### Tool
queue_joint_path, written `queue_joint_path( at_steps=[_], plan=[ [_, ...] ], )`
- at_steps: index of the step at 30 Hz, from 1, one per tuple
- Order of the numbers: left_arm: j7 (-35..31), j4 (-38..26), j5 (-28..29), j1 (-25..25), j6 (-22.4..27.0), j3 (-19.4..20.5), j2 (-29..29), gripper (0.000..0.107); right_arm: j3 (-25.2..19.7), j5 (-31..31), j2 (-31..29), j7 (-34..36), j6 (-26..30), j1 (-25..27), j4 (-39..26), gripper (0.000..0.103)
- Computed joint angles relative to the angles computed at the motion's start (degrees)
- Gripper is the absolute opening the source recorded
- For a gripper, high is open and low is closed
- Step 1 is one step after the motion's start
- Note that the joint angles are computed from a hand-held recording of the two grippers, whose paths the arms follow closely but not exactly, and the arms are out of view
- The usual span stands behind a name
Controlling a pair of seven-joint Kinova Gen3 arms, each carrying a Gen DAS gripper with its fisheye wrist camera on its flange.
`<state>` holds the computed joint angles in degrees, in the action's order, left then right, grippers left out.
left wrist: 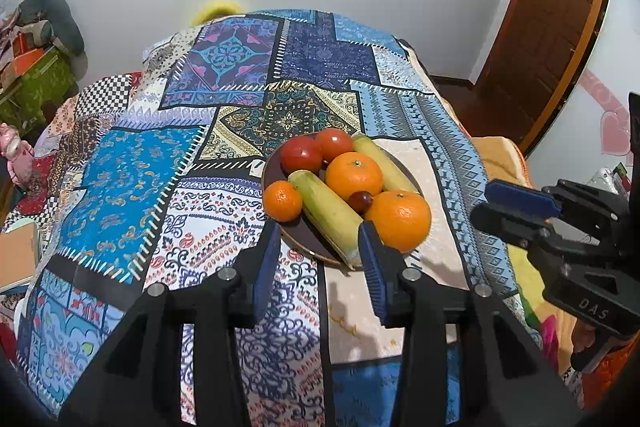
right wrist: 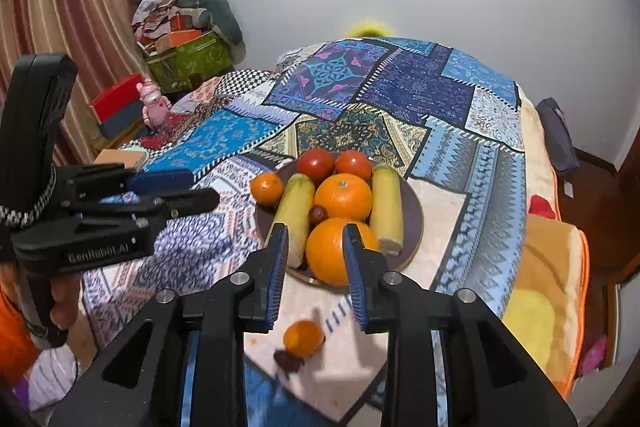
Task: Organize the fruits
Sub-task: 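Grasp the last small orange with the right gripper while the left tool moves to a date, then close the left gripper on the dark red date while the right gripper lifts the orange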
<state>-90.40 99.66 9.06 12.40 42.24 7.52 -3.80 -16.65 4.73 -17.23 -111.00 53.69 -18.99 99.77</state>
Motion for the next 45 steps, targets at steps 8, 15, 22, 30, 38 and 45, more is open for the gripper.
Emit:
queue_joint_path(
  at_steps=[8, 15, 22, 30, 38, 45],
  plan=[
    [2.6, 2.5, -2.8, 0.6, 0.1, 0.7, -2.2, 0.048, -1.1, -1.4, -1.4, -1.2, 2.2, -0.9, 3.2, 0.031],
    [2.0, 4.2, -2.2, 1.1, 0.8, 0.9, -1.5, 0.052, 0.3, -4.4, -0.8, -0.9, 2.4, -1.9, 6.3, 0.031],
    [1.0, 5.4, -0.9, 1.4, 1.1, 0.8, 0.2, 0.053, 2.3, -7.7, 1.1, -0.5, 0.4, -2.4, 8.5, 0.031],
    [0.3, 5.6, -0.5, 1.6, 1.5, 0.9, 2.0, 0.053, 3.8, -9.7, 3.5, 0.8, -1.8, -2.9, 9.7, 0.031],
    [0.3, 4.9, 0.6, 2.5, 2.3, 1.5, 3.0, 0.053, 3.5, -8.7, 0.4, 0.4, -2.5, -2.0, 11.2, 0.030],
    [2.2, 3.0, -1.5, 5.3, 3.2, 3.4, 4.1, 0.053, 5.4, -9.0, -5.3, 1.0, 0.1, 0.5, 11.8, 0.030]
  ],
)
